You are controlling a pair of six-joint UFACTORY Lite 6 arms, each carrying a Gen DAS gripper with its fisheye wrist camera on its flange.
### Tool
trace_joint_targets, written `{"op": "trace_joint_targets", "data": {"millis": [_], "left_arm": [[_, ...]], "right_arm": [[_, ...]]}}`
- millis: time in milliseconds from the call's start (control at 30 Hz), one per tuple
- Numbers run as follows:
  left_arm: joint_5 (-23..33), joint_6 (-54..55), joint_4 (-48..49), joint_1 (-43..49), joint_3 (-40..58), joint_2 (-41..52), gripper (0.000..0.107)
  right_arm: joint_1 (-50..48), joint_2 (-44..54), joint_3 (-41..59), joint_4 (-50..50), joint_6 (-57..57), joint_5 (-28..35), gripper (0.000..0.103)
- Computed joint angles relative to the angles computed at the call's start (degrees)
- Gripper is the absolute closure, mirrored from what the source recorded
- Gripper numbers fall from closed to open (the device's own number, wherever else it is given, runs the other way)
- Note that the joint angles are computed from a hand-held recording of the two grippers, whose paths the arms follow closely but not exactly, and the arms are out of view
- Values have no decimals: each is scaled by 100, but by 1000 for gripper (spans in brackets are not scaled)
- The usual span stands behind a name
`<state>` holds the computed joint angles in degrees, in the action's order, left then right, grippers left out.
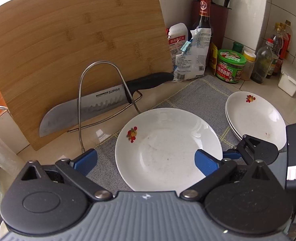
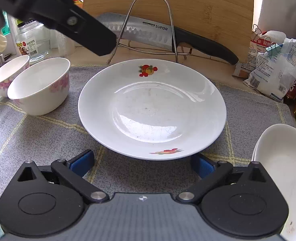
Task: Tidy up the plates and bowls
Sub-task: 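Close the left tool on the rim of the floral plate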
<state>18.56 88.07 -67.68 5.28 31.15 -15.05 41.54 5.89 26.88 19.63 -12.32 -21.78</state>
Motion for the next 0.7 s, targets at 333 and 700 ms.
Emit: {"op": "trace_joint_targets", "data": {"millis": [333, 700], "left_arm": [[35, -1124, 774, -360, 1640, 2186, 5], [184, -2266, 1998, -528, 3086, 3741, 8]], "right_arm": [[-64, -38, -8, -157, 62, 52, 0], [-225, -16, 69, -167, 17, 130, 0]]}}
